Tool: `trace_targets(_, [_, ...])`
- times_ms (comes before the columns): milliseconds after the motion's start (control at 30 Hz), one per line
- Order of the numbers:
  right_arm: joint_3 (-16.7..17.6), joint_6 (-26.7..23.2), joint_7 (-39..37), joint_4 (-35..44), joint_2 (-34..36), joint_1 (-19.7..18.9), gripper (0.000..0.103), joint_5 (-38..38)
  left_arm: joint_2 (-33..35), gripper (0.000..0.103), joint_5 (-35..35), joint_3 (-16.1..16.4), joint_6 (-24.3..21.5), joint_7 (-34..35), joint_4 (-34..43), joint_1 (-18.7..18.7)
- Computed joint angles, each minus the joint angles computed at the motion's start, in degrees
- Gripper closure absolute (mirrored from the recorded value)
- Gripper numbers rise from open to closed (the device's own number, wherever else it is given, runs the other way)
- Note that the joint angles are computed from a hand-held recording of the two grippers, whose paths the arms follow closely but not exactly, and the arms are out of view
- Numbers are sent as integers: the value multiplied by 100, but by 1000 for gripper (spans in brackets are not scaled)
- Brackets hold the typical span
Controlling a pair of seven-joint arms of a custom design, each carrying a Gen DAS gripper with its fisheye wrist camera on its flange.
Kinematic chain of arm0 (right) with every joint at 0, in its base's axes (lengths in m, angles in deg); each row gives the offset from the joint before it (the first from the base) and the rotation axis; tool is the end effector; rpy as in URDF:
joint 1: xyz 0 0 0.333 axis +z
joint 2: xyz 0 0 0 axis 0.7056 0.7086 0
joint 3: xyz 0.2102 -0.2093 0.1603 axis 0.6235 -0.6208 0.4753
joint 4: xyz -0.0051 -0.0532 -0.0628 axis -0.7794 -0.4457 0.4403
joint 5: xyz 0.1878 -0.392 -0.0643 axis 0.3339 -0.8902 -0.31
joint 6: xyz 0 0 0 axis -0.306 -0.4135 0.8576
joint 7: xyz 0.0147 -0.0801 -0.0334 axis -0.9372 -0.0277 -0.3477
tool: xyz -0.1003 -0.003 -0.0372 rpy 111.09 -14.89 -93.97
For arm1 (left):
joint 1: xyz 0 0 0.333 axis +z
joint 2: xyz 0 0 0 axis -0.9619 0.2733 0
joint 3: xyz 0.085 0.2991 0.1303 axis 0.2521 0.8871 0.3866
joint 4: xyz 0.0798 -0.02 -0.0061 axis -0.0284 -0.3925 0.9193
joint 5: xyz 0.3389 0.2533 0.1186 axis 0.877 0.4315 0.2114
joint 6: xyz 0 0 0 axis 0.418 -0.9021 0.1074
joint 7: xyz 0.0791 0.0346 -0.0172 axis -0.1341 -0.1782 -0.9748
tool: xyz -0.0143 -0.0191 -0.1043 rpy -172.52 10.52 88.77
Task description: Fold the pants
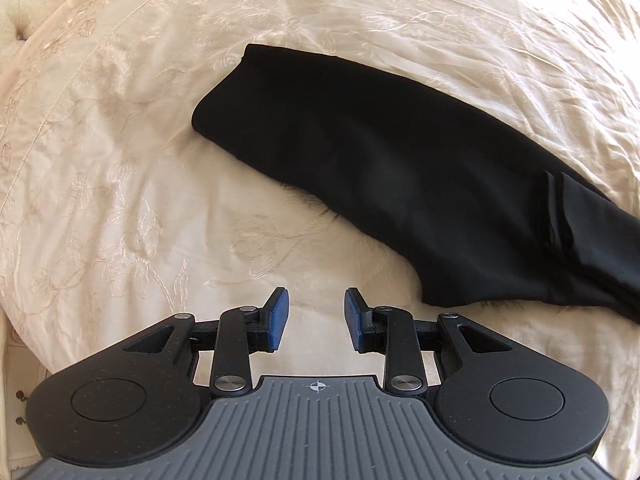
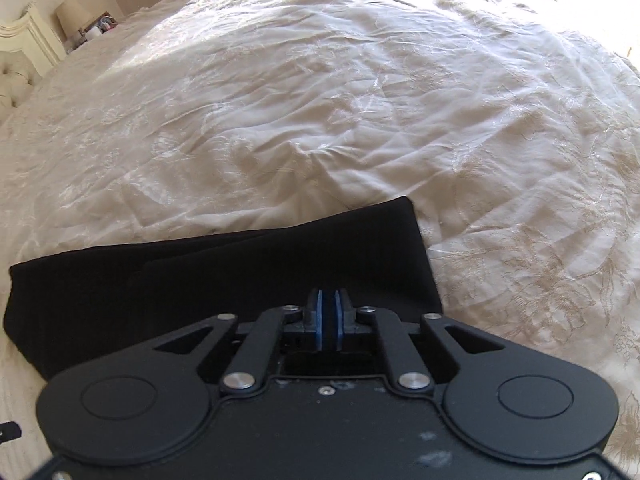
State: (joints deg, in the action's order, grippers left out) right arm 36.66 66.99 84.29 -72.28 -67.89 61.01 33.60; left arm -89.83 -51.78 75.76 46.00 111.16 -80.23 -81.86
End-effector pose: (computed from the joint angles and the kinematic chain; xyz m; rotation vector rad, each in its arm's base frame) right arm 0.5459 0.2316 0.4933 -1.7365 2.0290 -0.2642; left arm 0.4682 -0.1406 0.5545 -2.3623 1.5962 -0.0828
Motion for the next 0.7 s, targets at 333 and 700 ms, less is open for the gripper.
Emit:
trace_targets(333, [173, 199, -1841, 56, -13, 898, 92, 2604, -169, 73, -213, 235, 336, 542, -286, 45])
trace_targets(700, [471, 173, -409, 934, 879, 1361, 92, 1431, -272, 73, -453, 697, 868, 1878, -615, 445])
